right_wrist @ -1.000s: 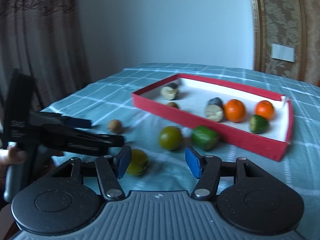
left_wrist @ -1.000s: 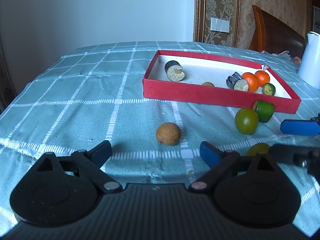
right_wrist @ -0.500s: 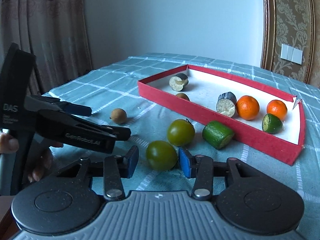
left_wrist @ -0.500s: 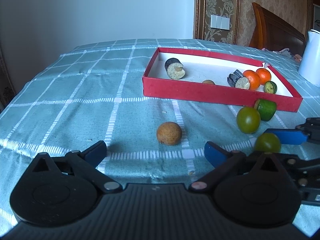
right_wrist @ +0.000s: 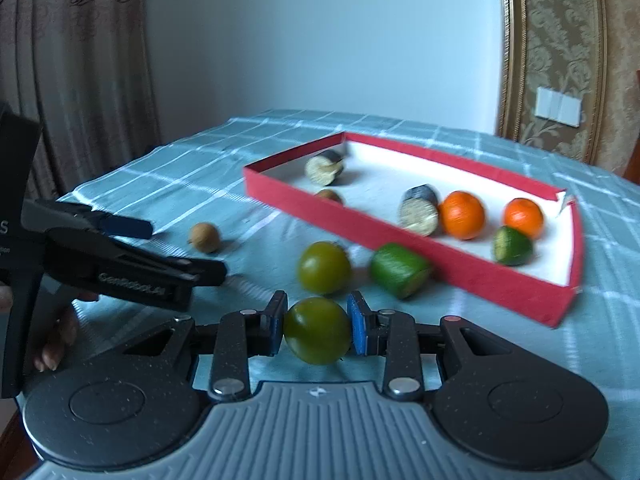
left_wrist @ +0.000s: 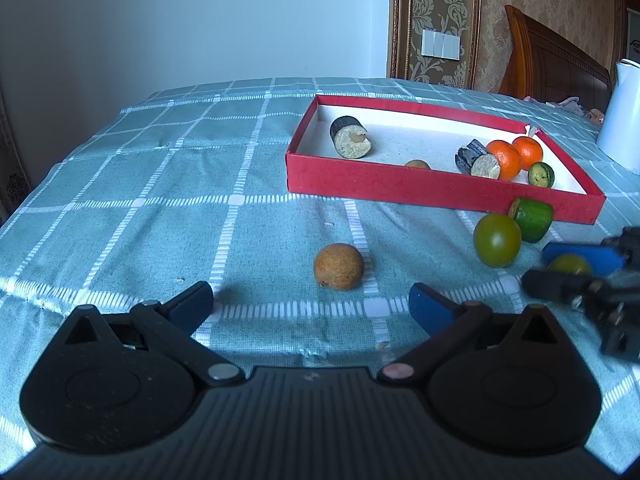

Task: Organize fruits
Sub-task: 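Carry the green tomato into the red tray and open the right gripper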

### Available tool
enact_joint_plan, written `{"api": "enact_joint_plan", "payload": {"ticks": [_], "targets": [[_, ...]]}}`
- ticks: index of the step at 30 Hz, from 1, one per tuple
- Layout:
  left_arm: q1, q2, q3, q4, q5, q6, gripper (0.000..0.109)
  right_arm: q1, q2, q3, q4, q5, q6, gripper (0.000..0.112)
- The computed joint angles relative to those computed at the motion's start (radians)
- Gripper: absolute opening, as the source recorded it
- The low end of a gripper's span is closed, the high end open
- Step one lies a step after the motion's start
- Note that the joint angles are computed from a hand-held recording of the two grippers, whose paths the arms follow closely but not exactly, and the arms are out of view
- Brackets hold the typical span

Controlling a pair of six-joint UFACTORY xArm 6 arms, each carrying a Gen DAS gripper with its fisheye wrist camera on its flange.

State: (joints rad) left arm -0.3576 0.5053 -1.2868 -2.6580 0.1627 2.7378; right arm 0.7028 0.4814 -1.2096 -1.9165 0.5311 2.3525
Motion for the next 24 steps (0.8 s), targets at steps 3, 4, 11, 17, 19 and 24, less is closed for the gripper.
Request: {"api": "enact_joint_plan", "payload": {"ticks": [3,4,11,17,19,24], "targets": [[0.0,0.0,0.0,0.0,0.0,0.0,0.103,-0.001,-0.039,0.043,0.008,0.048,0.004,0.032],[0.0,0.0,0.0,0.0,0.0,0.0,0.103,-0.004,-0.053,0.057,0.008,0.061,0.01,0.032],[0.0,0.0,0.0,0.001,0.0,-0.001,0.103,-0.049,-0.11,0.108,0.028,0.139,0.017,0.032],[0.0,0.0,0.0,0.002,0.0,-0.002,0.103,-0.115,-0.092,0.073,0.045,0.127,-0.007,0.032],[0.0,0.0,0.0,0.002,0.0,-0.002,0.103,-0.137,-0.071,0.047,0.061,0.112,-0.042,0.032],[0.0,0.0,0.0,0.003,0.0,-0.003,0.103,-0.182,-0.006,-0.027,0.088,0.048,-0.092,0.032]]}}
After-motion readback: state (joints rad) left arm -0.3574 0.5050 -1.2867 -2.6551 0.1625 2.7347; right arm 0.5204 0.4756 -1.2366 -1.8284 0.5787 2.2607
